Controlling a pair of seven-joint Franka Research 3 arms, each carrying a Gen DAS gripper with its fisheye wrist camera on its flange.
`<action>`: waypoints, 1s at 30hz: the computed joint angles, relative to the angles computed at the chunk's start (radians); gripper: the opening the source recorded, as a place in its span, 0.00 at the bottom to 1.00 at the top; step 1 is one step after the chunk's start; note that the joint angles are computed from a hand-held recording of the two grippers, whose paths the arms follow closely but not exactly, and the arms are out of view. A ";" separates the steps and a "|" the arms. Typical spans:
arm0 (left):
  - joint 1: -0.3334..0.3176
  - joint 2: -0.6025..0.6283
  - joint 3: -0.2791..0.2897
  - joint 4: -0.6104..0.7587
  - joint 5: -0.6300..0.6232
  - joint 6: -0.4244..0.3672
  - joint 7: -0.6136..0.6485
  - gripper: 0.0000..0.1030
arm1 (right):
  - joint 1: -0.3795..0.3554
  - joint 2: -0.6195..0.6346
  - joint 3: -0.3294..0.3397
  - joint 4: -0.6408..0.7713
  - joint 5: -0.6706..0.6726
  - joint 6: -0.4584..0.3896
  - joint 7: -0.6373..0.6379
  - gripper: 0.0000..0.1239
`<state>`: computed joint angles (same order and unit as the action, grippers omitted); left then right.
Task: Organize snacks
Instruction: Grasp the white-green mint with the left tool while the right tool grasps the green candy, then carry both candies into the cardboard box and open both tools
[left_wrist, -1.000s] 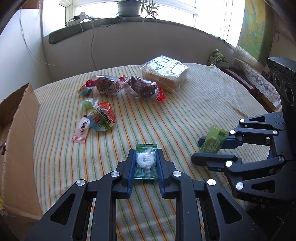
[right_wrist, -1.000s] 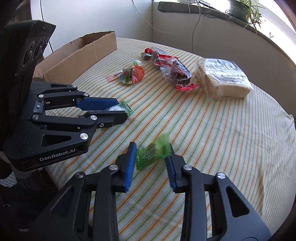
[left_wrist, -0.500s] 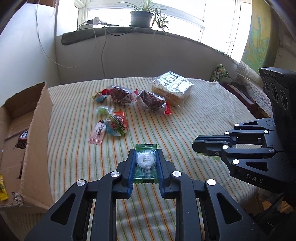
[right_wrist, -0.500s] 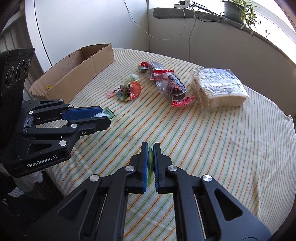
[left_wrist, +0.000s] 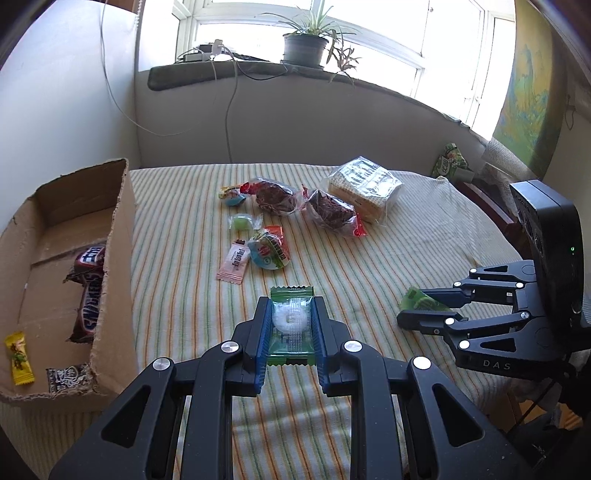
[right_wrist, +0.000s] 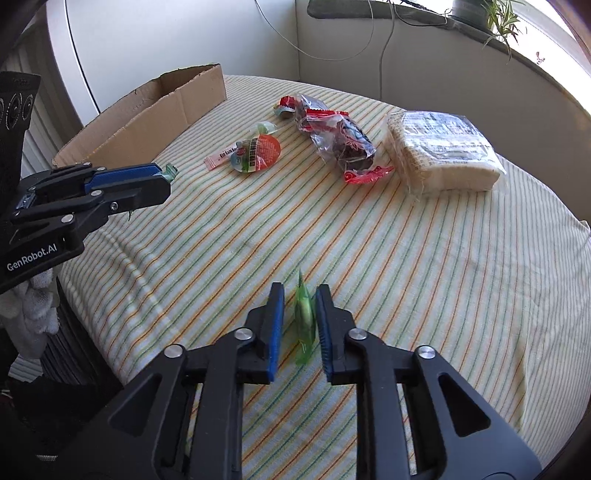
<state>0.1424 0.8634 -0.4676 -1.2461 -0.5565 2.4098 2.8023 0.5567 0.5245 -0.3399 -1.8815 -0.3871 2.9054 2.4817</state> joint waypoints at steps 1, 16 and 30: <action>0.001 0.000 -0.001 -0.001 -0.001 -0.001 0.000 0.19 | 0.007 0.001 -0.006 0.001 -0.004 0.001 0.006 0.29; 0.018 -0.015 -0.007 -0.022 -0.028 -0.009 0.009 0.19 | 0.102 -0.008 -0.094 -0.004 -0.182 -0.023 0.180 0.16; 0.034 -0.006 0.005 0.050 -0.067 0.030 0.000 0.19 | -0.037 0.051 0.020 0.219 -0.162 -0.002 0.072 0.16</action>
<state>0.1767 0.8579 -0.4626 -1.1965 -0.6239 2.4394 2.8022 0.5197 0.5755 -0.3195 -1.6626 -0.5490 2.9038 2.5537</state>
